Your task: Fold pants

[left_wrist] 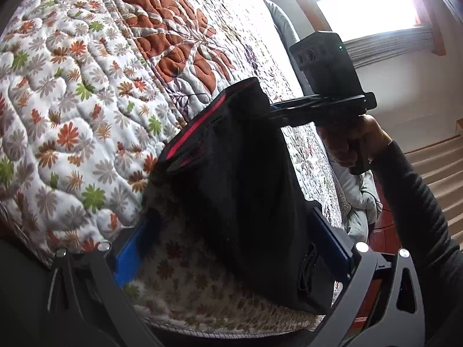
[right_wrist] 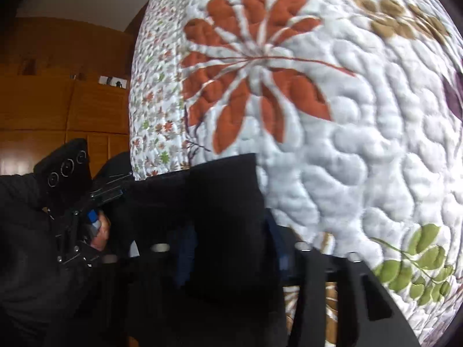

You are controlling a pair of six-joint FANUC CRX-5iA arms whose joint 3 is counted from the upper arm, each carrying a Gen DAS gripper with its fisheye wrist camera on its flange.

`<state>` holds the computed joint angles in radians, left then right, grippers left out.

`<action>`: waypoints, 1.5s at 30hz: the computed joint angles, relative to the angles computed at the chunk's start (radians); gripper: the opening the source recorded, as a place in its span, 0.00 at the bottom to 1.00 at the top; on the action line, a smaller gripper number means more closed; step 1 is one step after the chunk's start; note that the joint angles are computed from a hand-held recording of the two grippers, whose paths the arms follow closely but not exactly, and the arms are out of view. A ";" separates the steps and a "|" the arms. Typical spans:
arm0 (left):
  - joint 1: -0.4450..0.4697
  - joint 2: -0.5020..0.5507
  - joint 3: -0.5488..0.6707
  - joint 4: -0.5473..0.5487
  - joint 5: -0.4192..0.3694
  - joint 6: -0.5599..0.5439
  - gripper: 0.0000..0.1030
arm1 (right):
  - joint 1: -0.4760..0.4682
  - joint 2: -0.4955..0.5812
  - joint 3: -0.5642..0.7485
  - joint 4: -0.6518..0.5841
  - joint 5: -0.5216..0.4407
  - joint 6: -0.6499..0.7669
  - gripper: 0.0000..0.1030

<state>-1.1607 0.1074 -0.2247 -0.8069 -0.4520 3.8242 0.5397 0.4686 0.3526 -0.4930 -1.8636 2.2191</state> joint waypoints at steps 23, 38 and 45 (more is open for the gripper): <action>0.100 0.035 0.027 0.275 -0.061 -0.241 0.29 | 0.025 -0.051 -0.029 0.048 0.044 -0.024 0.33; -0.001 0.049 0.240 0.165 -0.310 -0.409 0.17 | 0.066 -0.303 -0.133 0.217 0.138 -0.087 0.30; -0.055 0.083 0.362 0.117 -0.374 -0.496 0.16 | 0.060 -0.432 -0.175 0.296 0.168 -0.133 0.29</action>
<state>-1.2161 0.1907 0.1375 -0.6899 -0.8261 3.3278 0.5998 0.0369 0.1778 -0.1970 -1.6952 2.0862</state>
